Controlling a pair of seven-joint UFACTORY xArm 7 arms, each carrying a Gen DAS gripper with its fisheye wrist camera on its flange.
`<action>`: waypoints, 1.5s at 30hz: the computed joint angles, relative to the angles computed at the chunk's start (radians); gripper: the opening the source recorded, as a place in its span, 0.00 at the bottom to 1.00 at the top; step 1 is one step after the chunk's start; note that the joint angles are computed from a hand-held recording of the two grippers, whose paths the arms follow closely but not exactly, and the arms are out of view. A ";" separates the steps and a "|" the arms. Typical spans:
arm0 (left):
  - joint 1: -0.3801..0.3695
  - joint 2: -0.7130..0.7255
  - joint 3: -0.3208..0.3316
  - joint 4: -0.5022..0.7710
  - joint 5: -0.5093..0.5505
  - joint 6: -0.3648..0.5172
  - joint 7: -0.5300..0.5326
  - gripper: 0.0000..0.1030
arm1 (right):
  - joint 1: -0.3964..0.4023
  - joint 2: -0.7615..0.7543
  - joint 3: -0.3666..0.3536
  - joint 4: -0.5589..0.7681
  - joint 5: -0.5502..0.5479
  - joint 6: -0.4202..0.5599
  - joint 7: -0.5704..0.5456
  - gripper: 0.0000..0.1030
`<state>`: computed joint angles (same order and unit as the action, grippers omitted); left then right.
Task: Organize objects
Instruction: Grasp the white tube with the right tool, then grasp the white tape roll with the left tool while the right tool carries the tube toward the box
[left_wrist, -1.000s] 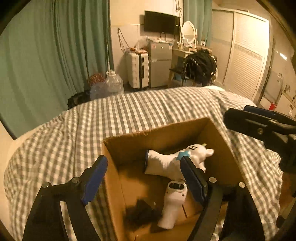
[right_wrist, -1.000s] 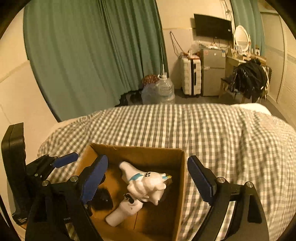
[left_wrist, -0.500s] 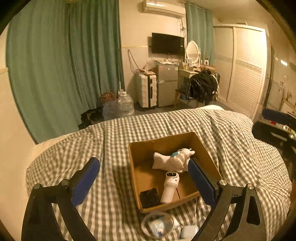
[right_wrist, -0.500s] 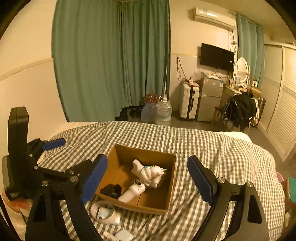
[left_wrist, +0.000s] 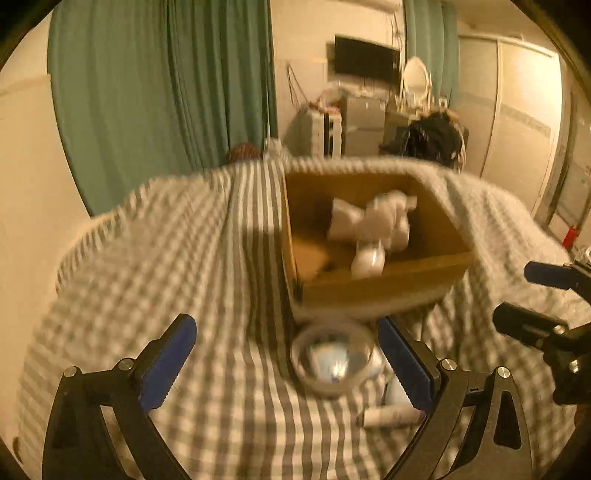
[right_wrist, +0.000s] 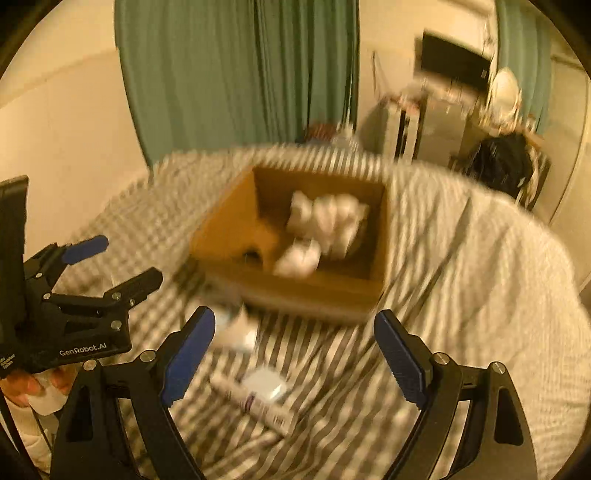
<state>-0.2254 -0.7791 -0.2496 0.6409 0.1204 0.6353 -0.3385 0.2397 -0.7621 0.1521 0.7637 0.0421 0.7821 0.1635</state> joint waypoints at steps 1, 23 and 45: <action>-0.006 0.013 -0.006 -0.015 0.003 0.010 0.008 0.98 | 0.006 0.005 -0.002 -0.025 0.008 0.006 0.002 0.86; -0.021 0.071 0.041 -0.073 -0.019 0.035 0.031 0.98 | 0.125 0.147 0.043 -0.101 0.012 0.099 -0.140 0.25; -0.095 0.338 0.056 0.033 -0.088 -0.078 0.110 0.94 | 0.061 -0.019 -0.035 -0.166 0.097 -0.001 -0.056 0.17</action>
